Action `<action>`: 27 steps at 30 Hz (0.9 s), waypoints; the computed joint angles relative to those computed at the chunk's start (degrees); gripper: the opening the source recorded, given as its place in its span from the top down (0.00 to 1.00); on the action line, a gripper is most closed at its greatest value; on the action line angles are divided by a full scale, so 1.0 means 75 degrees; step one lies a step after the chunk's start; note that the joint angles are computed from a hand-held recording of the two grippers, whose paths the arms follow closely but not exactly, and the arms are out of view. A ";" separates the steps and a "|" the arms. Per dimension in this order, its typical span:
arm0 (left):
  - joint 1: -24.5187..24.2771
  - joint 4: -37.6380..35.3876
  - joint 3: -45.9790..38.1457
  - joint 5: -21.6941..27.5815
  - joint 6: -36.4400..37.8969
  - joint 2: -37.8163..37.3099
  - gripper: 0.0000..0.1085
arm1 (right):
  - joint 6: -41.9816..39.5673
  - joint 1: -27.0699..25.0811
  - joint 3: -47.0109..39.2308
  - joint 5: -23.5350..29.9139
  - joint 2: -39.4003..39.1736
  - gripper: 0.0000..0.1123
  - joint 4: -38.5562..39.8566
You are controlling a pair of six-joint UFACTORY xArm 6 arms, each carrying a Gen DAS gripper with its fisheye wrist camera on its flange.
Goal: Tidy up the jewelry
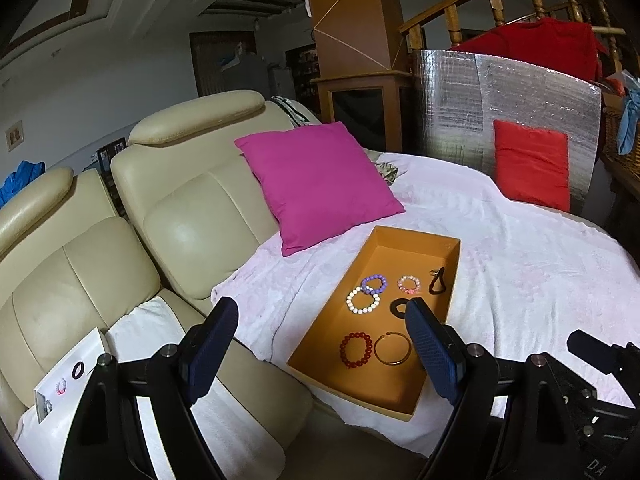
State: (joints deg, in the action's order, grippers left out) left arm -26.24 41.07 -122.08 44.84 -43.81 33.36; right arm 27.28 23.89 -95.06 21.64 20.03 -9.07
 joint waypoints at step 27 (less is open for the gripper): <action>0.0332 -0.0490 -0.1258 0.0245 0.0551 0.0968 0.21 | -0.0672 0.0025 -0.2552 0.0841 0.1929 0.42 0.0440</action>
